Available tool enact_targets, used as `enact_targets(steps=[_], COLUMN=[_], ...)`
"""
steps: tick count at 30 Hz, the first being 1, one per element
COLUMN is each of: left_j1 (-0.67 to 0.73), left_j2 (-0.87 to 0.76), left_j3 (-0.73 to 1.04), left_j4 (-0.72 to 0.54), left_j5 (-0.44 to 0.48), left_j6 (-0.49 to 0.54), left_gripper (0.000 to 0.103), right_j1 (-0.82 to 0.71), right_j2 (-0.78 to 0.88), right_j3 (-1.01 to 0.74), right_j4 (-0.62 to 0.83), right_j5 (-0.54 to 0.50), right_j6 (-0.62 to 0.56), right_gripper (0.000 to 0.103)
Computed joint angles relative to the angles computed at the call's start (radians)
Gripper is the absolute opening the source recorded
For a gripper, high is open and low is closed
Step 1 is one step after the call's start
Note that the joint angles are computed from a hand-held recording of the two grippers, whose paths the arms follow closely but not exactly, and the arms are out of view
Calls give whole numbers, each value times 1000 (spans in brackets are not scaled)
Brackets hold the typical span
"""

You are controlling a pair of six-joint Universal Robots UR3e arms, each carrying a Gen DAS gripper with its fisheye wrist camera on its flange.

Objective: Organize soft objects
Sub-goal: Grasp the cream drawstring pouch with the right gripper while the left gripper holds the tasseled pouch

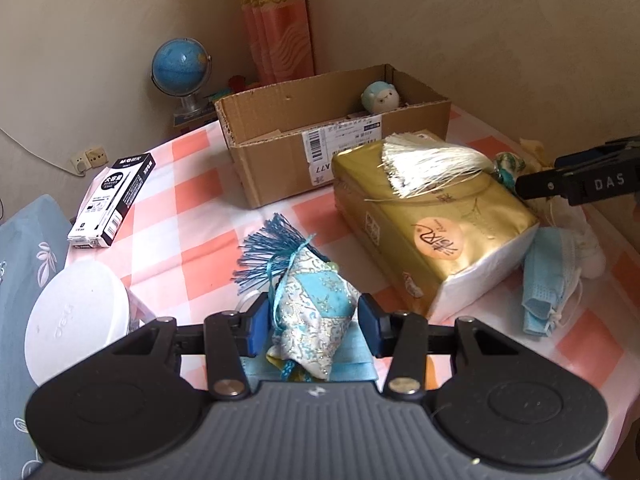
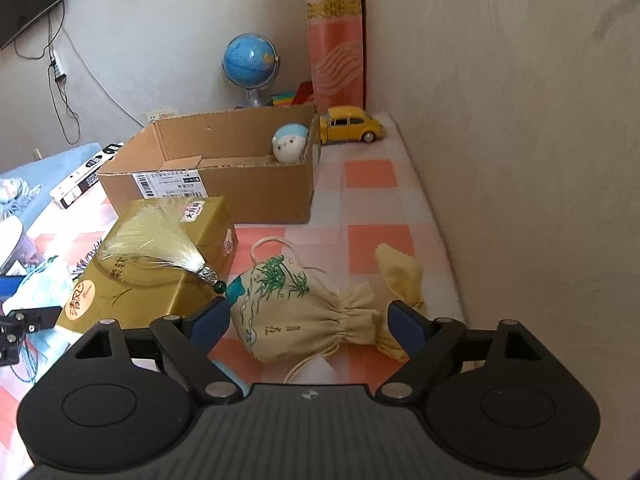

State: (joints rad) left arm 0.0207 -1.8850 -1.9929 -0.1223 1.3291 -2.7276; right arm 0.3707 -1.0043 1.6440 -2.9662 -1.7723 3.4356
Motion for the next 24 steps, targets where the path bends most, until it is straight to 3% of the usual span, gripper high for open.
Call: enact_targets(steps=[4, 8, 14, 24], left_j1=[4, 3, 13, 29], left_j2=[-7, -20, -26, -10], left_j3=[11, 24, 35, 50], left_j4=[-17, -26, -38, -87], left_j5=[-5, -8, -24, -64], left_j6=[2, 2, 1, 12], left_gripper=[46, 45, 43, 27], right_j1=[-17, -8, 23, 59], right_j2=[27, 61, 93, 83], right_j3=[-22, -70, -141, -163], right_j4=[3, 27, 100, 137], right_j5=[32, 15, -38, -114], right_j6=[-8, -25, -77, -83], right_gripper=[97, 98, 91, 73])
